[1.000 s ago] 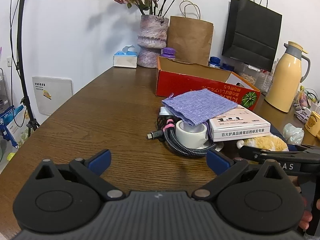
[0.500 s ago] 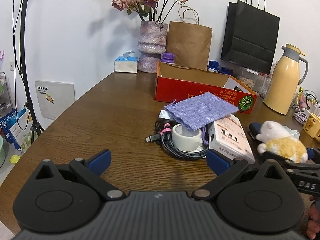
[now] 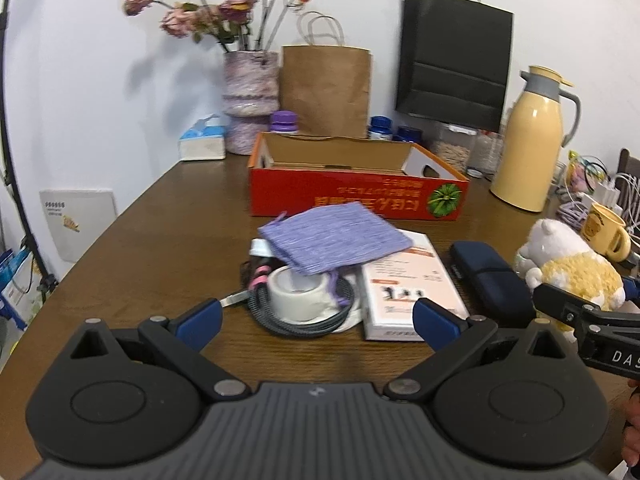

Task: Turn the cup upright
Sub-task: 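Lift the plush toy with the right gripper while the left gripper approaches the white glove box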

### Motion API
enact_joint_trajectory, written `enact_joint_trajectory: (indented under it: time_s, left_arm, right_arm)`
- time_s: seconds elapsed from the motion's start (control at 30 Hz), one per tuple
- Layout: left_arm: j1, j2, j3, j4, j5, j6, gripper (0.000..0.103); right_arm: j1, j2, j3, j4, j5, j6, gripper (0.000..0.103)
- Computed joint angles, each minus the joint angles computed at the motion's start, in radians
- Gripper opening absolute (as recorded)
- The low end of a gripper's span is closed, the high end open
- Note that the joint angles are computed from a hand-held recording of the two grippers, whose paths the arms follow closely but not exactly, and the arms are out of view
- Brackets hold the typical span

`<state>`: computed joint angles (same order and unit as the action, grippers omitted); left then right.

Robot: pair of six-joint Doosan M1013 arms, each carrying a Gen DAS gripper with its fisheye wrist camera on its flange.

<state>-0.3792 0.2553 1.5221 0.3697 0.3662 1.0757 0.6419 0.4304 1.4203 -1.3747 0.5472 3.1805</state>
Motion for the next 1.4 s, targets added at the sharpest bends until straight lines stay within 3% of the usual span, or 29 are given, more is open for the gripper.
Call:
enact_joint_trajectory:
  time_s: [0.33,0.5,0.63,1.0,1.4]
  left_arm:
    - [-0.029,0.077,-0.127,-0.157,0.108,0.193,0.103]
    - [-0.036,0.134,-0.222,-0.234,0.216,0.264,0.103]
    - [-0.039,0.181,-0.300,-0.264,0.315,0.279,0.103]
    - [-0.048,0.279,-0.456,-0.263,0.489,0.273,0.103]
    - [-0.057,0.341,-0.549,-0.240,0.584,0.272,0.103]
  right_arm:
    - [-0.028,-0.012,0.021,-0.084,-0.003,0.070,0.093]
    - [-0.048,-0.011,0.020,-0.107,-0.005,0.082,0.093]
    - [-0.065,-0.008,0.014,-0.118,-0.014,0.080,0.093]
    - [-0.107,0.011,-0.003,-0.138,-0.056,0.125,0.093]
    - [-0.127,0.013,0.009,-0.123,-0.093,0.177,0.093]
